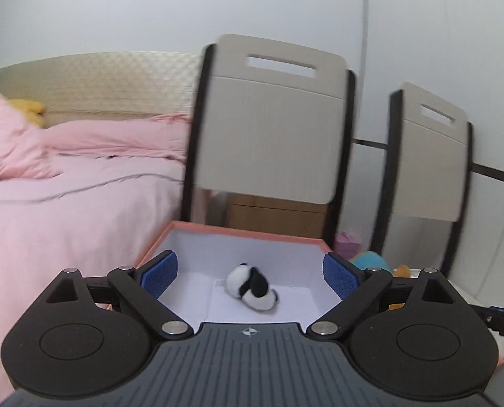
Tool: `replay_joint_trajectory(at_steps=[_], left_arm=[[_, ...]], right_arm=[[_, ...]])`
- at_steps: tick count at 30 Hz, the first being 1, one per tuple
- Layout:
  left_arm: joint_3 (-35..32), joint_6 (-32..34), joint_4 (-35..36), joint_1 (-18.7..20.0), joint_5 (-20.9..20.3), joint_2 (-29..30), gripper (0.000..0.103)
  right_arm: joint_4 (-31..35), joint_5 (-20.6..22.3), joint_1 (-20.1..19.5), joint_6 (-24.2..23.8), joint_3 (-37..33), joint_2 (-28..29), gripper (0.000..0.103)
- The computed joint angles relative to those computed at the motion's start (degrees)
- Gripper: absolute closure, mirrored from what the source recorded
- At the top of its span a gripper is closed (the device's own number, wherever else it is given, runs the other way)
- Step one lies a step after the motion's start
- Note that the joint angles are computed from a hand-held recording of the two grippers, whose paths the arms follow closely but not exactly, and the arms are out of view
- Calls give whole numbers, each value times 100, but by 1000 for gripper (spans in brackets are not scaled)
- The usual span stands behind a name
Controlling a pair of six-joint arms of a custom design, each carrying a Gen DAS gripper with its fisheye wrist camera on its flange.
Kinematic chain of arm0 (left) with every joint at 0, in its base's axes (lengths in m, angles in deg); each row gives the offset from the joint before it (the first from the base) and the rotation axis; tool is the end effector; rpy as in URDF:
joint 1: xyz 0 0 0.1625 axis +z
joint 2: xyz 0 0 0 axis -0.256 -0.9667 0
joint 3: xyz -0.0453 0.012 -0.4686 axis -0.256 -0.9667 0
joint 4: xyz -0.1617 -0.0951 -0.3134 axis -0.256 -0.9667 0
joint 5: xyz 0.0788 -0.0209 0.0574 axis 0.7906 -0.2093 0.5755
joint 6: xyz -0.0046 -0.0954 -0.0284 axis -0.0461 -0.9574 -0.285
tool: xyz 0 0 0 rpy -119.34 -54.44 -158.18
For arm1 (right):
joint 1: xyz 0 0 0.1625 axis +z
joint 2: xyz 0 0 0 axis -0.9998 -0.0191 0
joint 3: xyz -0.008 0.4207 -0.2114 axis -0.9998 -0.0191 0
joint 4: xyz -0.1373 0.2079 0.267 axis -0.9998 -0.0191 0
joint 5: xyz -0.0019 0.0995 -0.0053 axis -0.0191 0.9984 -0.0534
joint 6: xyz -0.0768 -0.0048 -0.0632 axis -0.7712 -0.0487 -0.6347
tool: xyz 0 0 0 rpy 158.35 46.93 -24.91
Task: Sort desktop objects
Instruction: 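Carry the panda plush into the open pink box and open the left gripper, then grasp the orange-and-blue plush toy with the right gripper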
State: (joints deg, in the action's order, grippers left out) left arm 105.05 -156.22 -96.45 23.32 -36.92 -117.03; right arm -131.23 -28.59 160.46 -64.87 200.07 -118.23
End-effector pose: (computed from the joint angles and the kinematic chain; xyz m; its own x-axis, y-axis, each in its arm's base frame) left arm -0.4948 -0.3053 0.0507 -0.7282 -0.3809 -0.5697 0.5485 0.1745 -0.8178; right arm 0.0298 -0.4496 0.4711 -0.7900 -0.4764 0.3859 -0.5964 0.4510 -0.6640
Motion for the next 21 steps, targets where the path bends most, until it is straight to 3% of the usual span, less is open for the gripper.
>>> replay_joint_trajectory(at_steps=[4,6,9,12,17,21], left_arm=[[-168,-1218,1254,-39,101,394,7],[120,-1066,895,-61,191,340,7],[580,-11,-430,-44,169,119,7],[767,506,-1029,-54,119,11,7],[798,245,-866,-79,149,-13,7],[844,468,-1078,-63,111,-7,7]], right_arm=[[-365,-76,115,-88,206,39,0],[-555,-133,186,-90,321,78,0],[-987,-308,355,-127,508,190,0],[-1364,-408,489,-136,622,332,0],[-1921,-692,703,67,635,672,0],[-1604,-770,765,174,425,785,0]])
